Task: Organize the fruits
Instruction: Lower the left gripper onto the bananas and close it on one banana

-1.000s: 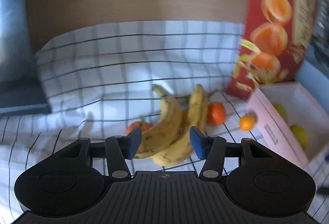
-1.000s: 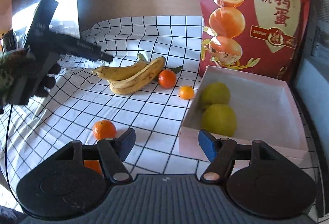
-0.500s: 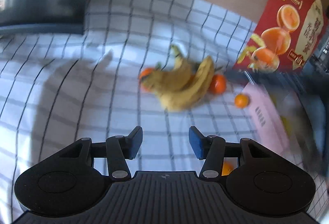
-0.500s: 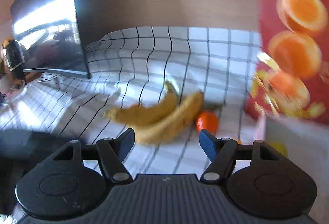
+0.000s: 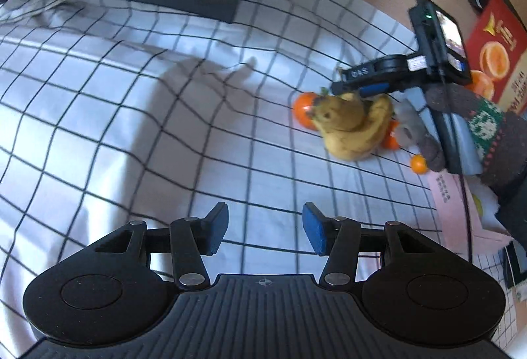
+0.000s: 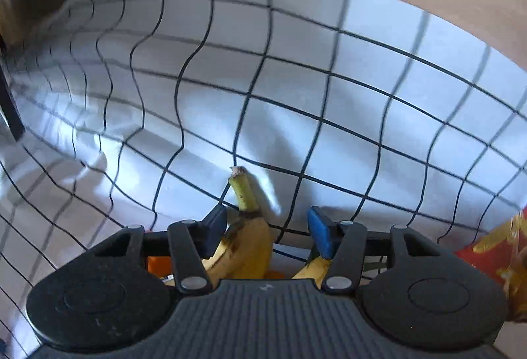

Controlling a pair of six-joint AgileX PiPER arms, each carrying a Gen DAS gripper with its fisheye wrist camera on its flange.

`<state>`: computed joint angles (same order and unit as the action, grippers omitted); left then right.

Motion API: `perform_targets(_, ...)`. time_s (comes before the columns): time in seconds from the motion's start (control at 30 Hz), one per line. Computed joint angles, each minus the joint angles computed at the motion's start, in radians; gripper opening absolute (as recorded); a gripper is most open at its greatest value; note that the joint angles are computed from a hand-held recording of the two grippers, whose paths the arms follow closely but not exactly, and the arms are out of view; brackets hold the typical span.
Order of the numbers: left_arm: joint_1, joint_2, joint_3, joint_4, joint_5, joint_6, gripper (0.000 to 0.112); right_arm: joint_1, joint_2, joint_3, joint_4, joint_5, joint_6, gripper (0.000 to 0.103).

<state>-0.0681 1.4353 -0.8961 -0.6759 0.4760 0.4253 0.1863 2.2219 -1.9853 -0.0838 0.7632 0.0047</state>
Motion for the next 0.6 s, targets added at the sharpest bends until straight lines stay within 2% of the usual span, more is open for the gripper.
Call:
perform_targets(0.03,0.003,-0.001,0.000,0.005,0.002,-0.004,0.055,0.005,0.000,0.000,-0.013,0.003,0.000,0.055)
perform_targets(0.13,0.006,-0.006,-0.008,-0.020,0.008,0.031,0.055,-0.007,-0.051,0.069,0.066,-0.025,-0.056,0.031)
perform_targets(0.27,-0.027,0.007,-0.058,-0.011,0.001,0.052,0.055,-0.034,-0.184,0.253,0.235,-0.103,-0.223,0.029)
perform_targets(0.3,-0.042,0.014,-0.083,-0.011,0.001,0.073,0.055,-0.051,-0.199,0.265,0.322,-0.077,-0.300,0.026)
perform_targets(0.37,-0.066,0.051,-0.151,-0.024,0.010,0.153,0.055,-0.084,-0.213,0.261,0.475,-0.003,-0.408,0.026)
perform_targets(0.43,-0.114,0.112,-0.246,0.047,0.010,0.186,0.055,-0.081,-0.277,0.349,0.483,-0.068,-0.431,0.026)
perform_targets(0.5,-0.166,0.196,-0.361,0.172,0.011,0.144,0.055,-0.100,-0.356,0.448,0.516,-0.140,-0.455,0.026)
perform_targets(0.6,-0.213,0.339,-0.562,0.262,0.105,0.125,0.055,-0.153,-0.491,0.598,0.579,-0.214,-0.469,0.032)
